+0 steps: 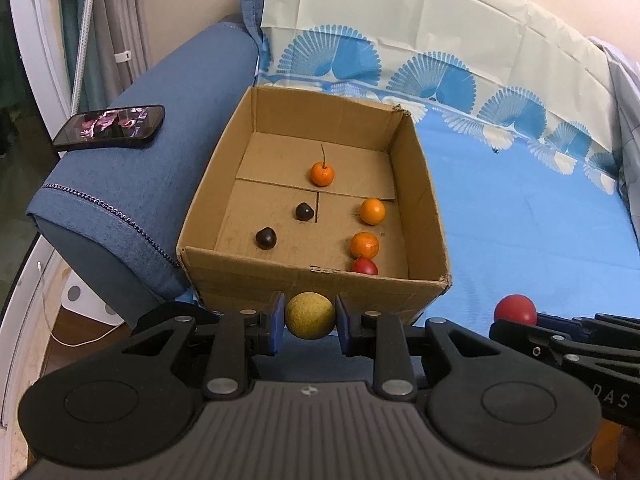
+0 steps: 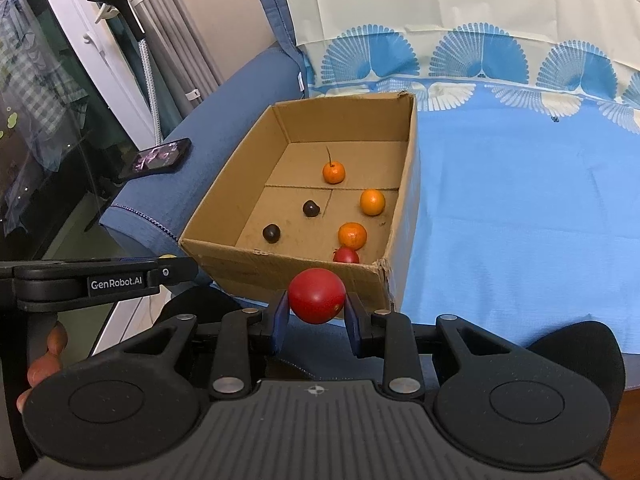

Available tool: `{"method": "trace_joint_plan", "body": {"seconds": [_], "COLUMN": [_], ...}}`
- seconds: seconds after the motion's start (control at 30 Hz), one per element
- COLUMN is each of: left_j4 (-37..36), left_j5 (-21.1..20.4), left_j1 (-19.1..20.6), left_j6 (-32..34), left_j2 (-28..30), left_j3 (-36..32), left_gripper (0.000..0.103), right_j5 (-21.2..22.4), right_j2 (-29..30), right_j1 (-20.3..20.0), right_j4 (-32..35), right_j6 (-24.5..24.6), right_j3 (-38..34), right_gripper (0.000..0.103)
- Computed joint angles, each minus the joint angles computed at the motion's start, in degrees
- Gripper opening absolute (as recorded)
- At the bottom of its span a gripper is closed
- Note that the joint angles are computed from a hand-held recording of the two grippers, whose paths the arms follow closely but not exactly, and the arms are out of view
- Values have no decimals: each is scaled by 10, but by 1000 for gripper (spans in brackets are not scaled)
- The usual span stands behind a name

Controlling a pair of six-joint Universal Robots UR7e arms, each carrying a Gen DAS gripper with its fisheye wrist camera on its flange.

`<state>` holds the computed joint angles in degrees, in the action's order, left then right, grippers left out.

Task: Organize fruits
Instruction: 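Carry the yellow fruit and red tomato over the cardboard box with both tools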

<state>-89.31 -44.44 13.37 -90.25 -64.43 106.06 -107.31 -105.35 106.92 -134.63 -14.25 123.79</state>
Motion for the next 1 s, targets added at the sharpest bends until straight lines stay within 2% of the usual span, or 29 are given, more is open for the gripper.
{"method": "trace_joint_plan", "body": {"seconds": [0.43,0.73,1.0], "left_j4": [-10,-15,-50], "left_j5": [9,32,60], "left_j1": [45,91,138], "left_j6": [39,73,119], "left_j2": [9,12,22], "left_j3": [-15,-28,-41], "left_gripper": [29,29,29], "right_j5": [-9,-19,-25], "right_j2": [54,127,196], "right_j1": [-4,-5,-7], "right_j4": [-21,-50,-103], "right_j6": [-4,-12,-41], "right_j3": [-18,-47,-68], "right_gripper": [31,31,31]}}
